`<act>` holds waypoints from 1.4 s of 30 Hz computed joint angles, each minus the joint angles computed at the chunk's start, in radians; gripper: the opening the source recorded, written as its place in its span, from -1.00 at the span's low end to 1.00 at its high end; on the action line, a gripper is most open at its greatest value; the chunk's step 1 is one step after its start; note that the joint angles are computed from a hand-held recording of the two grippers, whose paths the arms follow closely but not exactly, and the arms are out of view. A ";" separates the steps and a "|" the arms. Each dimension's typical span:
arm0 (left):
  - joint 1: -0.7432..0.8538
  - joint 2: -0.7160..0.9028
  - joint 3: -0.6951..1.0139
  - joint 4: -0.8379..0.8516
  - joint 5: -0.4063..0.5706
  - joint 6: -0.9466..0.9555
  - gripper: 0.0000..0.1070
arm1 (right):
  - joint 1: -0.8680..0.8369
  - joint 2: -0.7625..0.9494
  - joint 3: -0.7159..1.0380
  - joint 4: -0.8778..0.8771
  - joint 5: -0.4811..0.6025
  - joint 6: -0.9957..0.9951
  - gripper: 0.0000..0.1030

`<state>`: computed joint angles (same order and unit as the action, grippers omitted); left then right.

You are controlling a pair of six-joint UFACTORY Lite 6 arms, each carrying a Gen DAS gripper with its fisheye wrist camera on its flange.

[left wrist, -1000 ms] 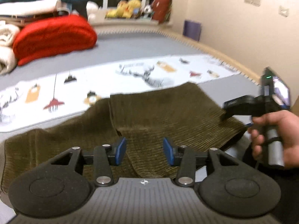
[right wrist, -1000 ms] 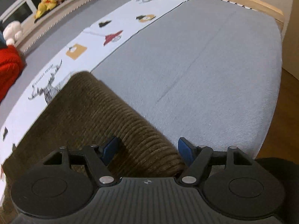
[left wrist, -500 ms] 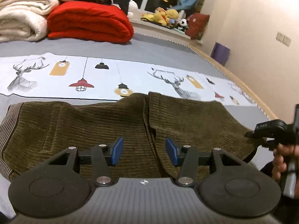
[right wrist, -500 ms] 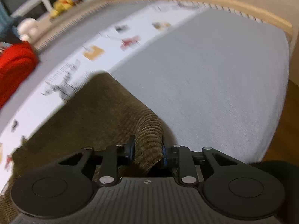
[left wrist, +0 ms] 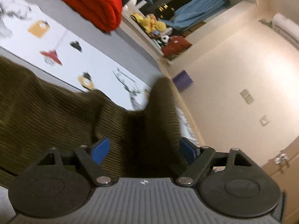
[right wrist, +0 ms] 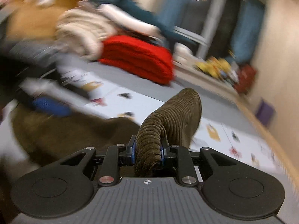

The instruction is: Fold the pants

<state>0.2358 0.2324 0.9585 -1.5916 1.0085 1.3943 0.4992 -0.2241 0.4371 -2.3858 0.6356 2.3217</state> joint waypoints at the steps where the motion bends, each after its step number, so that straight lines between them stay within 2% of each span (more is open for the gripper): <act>1: -0.007 0.008 0.004 -0.002 0.007 -0.002 0.70 | 0.046 0.012 -0.013 -0.002 0.029 -0.025 -0.53; 5: -0.028 0.041 0.013 -0.017 -0.024 -0.024 0.80 | 0.171 0.049 -0.032 -0.052 0.067 -0.070 -0.54; 9: -0.025 0.122 0.059 -0.011 -0.052 -0.120 0.81 | 0.228 0.073 -0.052 -0.115 0.053 -0.107 -0.54; 13: -0.031 0.196 0.124 0.036 -0.099 -0.224 0.66 | 0.225 0.114 -0.041 -0.143 0.050 -0.121 -0.53; 16: -0.045 0.222 0.143 0.088 -0.141 -0.274 0.60 | 0.202 0.074 -0.063 -0.176 0.042 -0.098 -0.54; 21: -0.055 0.226 0.150 0.050 -0.157 -0.213 0.49 | 0.206 0.041 -0.079 -0.175 0.042 -0.093 -0.54; 25: -0.064 0.231 0.145 0.010 -0.169 -0.164 0.26 | 0.241 0.034 -0.095 -0.158 0.073 -0.103 -0.54; 27: -0.080 0.231 0.150 0.003 -0.198 -0.143 -0.01 | 0.253 0.038 -0.111 -0.148 0.096 -0.111 -0.54; 28: -0.090 0.224 0.148 -0.007 -0.214 -0.124 -0.29 | 0.251 0.049 -0.106 -0.149 0.100 -0.107 -0.54; 29: -0.096 0.208 0.138 -0.019 -0.229 -0.094 -0.48 | 0.252 0.047 -0.114 -0.146 0.102 -0.102 -0.54; 32: -0.120 0.156 0.119 -0.033 -0.273 -0.011 -0.64 | 0.247 0.061 -0.106 -0.130 0.105 -0.093 -0.49; 34: -0.147 0.125 0.126 0.015 -0.331 -0.034 -0.65 | 0.248 0.069 -0.096 -0.122 0.099 -0.091 -0.41; 37: -0.161 0.106 0.207 0.189 -0.382 -0.182 -0.67 | 0.254 0.042 -0.109 -0.149 0.078 -0.065 -0.15; 40: -0.123 0.096 0.328 0.398 -0.375 -0.346 -0.67 | 0.234 -0.082 -0.173 -0.293 0.094 0.088 0.02; 42: -0.088 0.097 0.432 0.585 -0.366 -0.487 -0.67 | 0.243 -0.134 -0.198 -0.292 0.153 0.119 0.18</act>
<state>0.1478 0.3294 1.3908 -1.0067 0.6420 0.9077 0.7424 -0.3582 0.2389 -2.6782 0.7886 2.4409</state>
